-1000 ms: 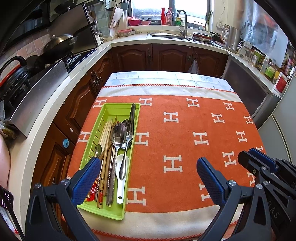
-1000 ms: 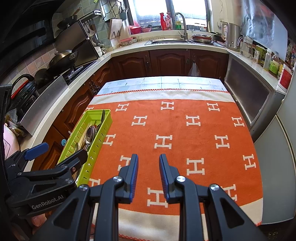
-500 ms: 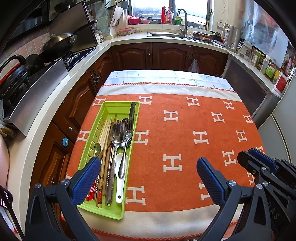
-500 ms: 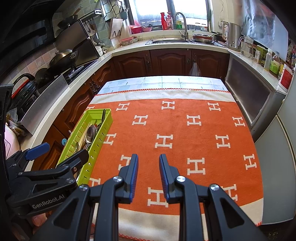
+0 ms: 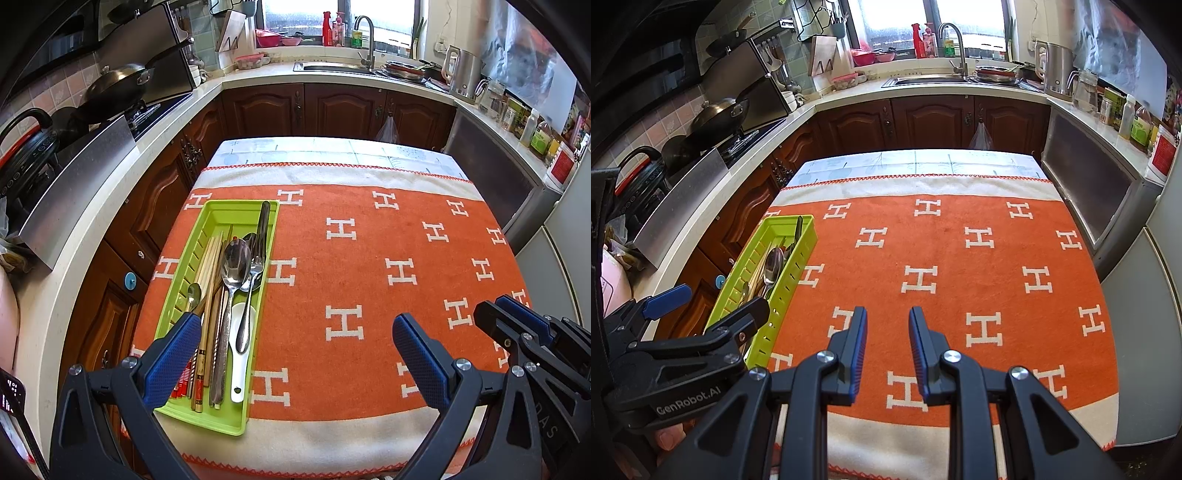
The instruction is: Organize utensils
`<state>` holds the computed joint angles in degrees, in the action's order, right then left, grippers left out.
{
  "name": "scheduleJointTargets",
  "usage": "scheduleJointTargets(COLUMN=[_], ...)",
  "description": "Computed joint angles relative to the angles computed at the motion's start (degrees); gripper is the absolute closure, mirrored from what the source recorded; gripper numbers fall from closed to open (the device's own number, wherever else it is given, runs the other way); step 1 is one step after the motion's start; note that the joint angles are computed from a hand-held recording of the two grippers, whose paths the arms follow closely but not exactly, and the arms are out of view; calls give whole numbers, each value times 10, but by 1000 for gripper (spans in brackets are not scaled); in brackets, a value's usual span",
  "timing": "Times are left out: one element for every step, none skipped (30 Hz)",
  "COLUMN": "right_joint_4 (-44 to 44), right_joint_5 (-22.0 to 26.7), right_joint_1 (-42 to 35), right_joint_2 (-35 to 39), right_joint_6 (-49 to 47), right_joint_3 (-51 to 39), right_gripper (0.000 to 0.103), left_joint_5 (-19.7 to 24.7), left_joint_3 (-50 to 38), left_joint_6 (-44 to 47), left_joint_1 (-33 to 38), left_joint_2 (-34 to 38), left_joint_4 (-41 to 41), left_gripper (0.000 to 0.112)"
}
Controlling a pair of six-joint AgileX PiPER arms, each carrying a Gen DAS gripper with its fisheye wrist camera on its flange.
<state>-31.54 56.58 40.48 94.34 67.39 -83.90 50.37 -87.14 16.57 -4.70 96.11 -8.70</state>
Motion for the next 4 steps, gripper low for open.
scheduleJointTargets(right_joint_4=[1, 1, 1, -1], right_joint_5=[1, 1, -1, 1], right_joint_1=[0, 0, 0, 5], right_joint_2=[0, 0, -1, 0], right_joint_6=[0, 0, 0, 5], right_joint_3=[0, 0, 1, 0], right_gripper=[80, 80, 80, 80], left_joint_5=[2, -1, -1, -1], left_joint_3=[-4, 1, 3, 4], left_joint_6=[0, 1, 1, 1], left_joint_1=[0, 1, 1, 1], left_joint_2=[2, 0, -1, -1], left_joint_4=[0, -1, -1, -1], left_gripper=[10, 10, 10, 10])
